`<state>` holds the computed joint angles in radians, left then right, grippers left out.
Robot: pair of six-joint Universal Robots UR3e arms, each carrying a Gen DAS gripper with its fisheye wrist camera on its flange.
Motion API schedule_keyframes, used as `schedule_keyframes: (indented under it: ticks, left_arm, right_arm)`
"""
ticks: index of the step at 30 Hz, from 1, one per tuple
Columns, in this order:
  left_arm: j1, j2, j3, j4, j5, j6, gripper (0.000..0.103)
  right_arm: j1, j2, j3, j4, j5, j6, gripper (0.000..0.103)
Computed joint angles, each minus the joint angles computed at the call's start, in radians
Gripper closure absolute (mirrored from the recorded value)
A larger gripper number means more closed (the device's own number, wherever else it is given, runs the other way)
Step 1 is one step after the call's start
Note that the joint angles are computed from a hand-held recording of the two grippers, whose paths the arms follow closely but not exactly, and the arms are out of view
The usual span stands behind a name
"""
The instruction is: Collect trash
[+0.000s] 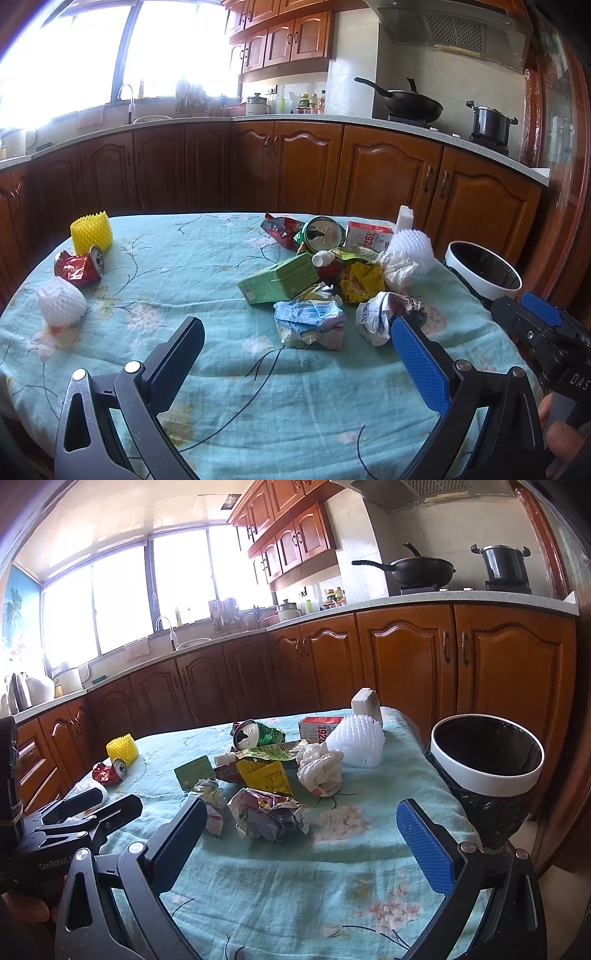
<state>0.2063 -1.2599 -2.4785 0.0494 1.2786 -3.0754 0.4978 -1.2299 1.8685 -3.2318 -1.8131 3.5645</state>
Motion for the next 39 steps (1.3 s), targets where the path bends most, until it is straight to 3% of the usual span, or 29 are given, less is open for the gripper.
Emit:
schedule_keyframes:
  ticks: [9,10,12,15,19,25,27,29,31,33,36,39]
  left_arm:
    - [0.031,-0.059,0.038,-0.048,-0.036,-0.007,0.001]
    - [0.029,-0.048,0.064,-0.131,-0.045,-0.023,0.001]
    - [0.023,-0.068,0.090,-0.156,-0.041,-0.028,0.002]
    - [0.012,-0.142,0.112,-0.079,-0.037,-0.022,0.005]
    - [-0.007,-0.239,0.189,-0.085,-0.041,-0.025,0.009]
    - [-0.057,-0.373,0.379,-0.279,0.052,0.047,0.019]
    - [-0.061,-0.415,0.421,-0.299,0.058,0.051,0.026]
    - [-0.058,-0.463,0.463,-0.309,0.037,0.041,0.033]
    - [-0.052,-0.508,0.496,-0.309,-0.010,0.027,0.047]
    - [-0.051,-0.536,0.534,-0.351,-0.027,0.032,0.078]
    - [-0.045,-0.566,0.565,-0.380,-0.069,0.045,0.098]
    - [-0.053,-0.560,0.561,-0.374,-0.064,0.060,0.102]
  right_arm:
    - [-0.048,0.022,-0.013,0.038,0.090,0.010,0.002]
    - [-0.054,0.027,-0.018,0.042,0.103,0.009,0.004]
    - [-0.065,0.036,-0.032,0.060,0.127,0.008,0.009]
    - [-0.087,0.056,-0.054,0.092,0.181,0.010,0.021]
    - [-0.121,0.094,-0.098,0.145,0.261,0.015,0.040]
    - [-0.166,0.167,-0.196,0.226,0.363,0.011,0.044]
    - [-0.179,0.194,-0.230,0.248,0.396,0.006,0.046]
    - [-0.186,0.217,-0.262,0.275,0.420,-0.005,0.054]
    - [-0.197,0.237,-0.281,0.290,0.457,-0.014,0.083]
    - [-0.206,0.241,-0.274,0.281,0.479,-0.017,0.097]
    - [-0.220,0.221,-0.231,0.242,0.503,-0.021,0.100]
    - [-0.233,0.188,-0.185,0.216,0.511,-0.028,0.101]
